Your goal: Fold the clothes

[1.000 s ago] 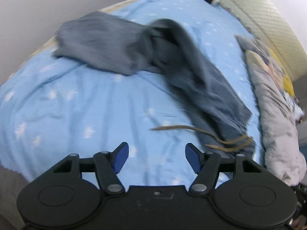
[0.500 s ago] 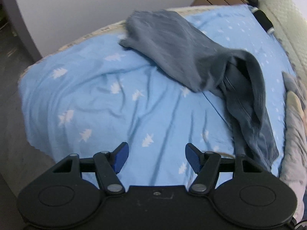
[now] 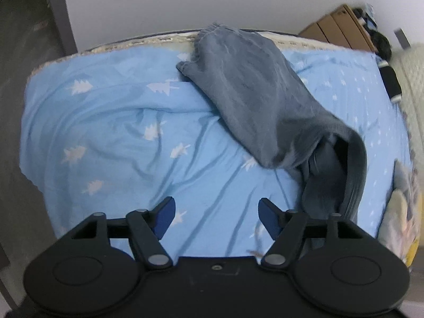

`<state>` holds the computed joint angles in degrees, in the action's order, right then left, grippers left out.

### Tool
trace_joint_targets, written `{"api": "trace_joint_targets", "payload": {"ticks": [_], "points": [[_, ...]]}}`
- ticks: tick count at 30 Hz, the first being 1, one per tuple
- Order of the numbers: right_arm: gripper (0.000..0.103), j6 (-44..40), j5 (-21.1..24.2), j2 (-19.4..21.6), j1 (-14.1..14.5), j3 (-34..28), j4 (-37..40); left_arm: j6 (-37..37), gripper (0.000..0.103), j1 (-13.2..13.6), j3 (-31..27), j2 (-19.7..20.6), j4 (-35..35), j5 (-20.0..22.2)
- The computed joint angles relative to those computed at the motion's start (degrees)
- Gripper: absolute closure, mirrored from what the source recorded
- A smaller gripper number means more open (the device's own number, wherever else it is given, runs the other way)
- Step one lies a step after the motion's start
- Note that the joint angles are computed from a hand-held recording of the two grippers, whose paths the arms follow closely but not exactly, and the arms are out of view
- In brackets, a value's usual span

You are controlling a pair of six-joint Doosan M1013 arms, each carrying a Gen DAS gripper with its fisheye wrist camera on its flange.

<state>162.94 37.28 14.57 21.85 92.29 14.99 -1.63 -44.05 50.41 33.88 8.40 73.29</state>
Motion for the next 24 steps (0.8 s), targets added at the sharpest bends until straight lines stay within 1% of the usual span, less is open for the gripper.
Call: {"api": "trace_joint_targets", "payload": {"ticks": [6,8,9,10,11,12,14,17,19,21,24], "points": [[0.053,-1.41,1.04,1.07,0.49,-1.66,2.65,-3.48,0.034,2.31,0.65,1.00,-1.78,-3.21],[0.053,-1.72,1.74,1.74,0.77,-3.14,2.89,-4.72,0.034,3.45,1.90,1.05,-2.90,-5.71],[0.053,-1.45,1.97,2.01,0.95,-3.80,2.51,-5.76,0.030,3.96,2.98,0.86,-3.01,-7.77],[0.052,-0.35,2.38,2.33,1.24,-4.60,1.55,-6.83,0.028,4.42,4.05,0.72,-2.96,-9.89],[0.051,2.73,2.97,2.74,1.78,-5.61,-0.47,-7.51,0.026,4.99,4.67,0.86,-3.27,-11.05],[0.048,5.81,2.74,3.21,2.36,-6.43,-1.73,-7.95,0.026,5.49,5.12,1.03,-3.71,-11.88],[0.047,10.06,0.82,4.47,3.59,-8.12,-2.45,-8.63,0.026,6.89,7.04,1.29,-5.43,-15.70],[0.047,15.09,0.49,7.24,5.25,-12.27,-5.26,-8.26,0.026,8.47,7.91,2.29,-7.06,-17.66],[0.045,19.05,0.28,9.30,6.09,-15.39,-7.81,-8.11,0.026,9.56,9.18,2.63,-8.45,-19.90],[0.041,22.05,-0.05,11.41,6.41,-18.49,-10.15,-8.07,0.027,10.44,10.07,2.98,-9.36,-21.56],[0.041,24.79,0.20,14.45,6.23,-23.05,-13.14,-6.86,0.027,11.49,10.92,3.51,-11.04,-23.87]]}}
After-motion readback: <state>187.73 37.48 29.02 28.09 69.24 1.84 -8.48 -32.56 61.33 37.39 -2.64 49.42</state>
